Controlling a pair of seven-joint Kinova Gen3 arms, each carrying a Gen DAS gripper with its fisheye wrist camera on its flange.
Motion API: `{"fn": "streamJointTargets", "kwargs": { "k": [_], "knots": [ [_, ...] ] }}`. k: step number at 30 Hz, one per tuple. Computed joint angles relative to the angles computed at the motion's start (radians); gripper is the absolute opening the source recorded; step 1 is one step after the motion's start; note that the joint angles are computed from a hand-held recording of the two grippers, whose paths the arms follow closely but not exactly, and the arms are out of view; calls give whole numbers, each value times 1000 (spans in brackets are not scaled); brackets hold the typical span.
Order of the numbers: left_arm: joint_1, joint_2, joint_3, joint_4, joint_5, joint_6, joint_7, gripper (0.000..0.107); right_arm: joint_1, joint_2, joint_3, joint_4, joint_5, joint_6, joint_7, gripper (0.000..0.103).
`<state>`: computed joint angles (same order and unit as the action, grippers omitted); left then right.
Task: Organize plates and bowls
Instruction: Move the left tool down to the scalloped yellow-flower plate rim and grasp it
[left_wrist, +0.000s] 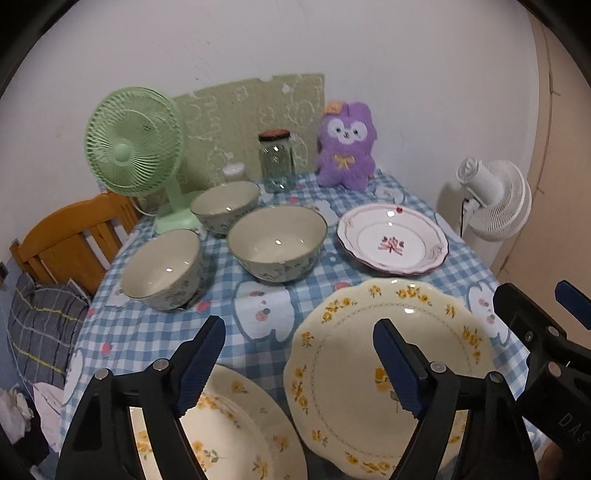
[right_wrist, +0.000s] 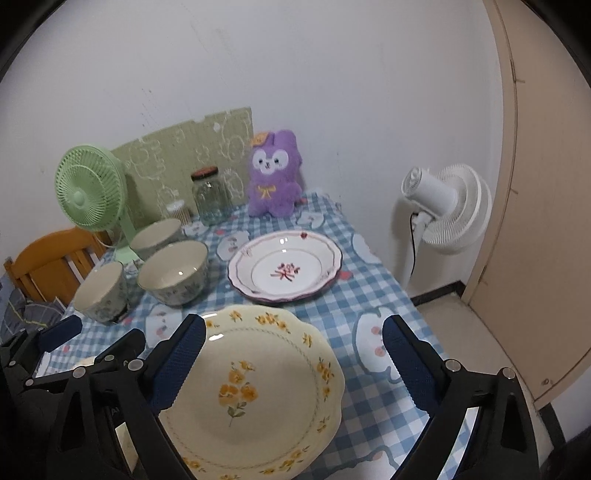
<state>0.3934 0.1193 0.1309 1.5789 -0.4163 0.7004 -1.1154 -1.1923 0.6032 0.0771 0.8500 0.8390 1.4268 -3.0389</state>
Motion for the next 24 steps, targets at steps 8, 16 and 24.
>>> {"fn": "streamJointTargets", "kwargs": {
  "k": [8,16,24],
  "knots": [
    [0,80,-11,-52,35,35,-76,78,53,16,-12,14,-59,-36,-3,98],
    [11,142,-30,-94,72,72,-136,76,89,44,-17,8,-126,-47,27,97],
    [15,185,-37,-126,114,103,-199,68,123,62,-19,9,-197,-45,43,94]
  ]
}}
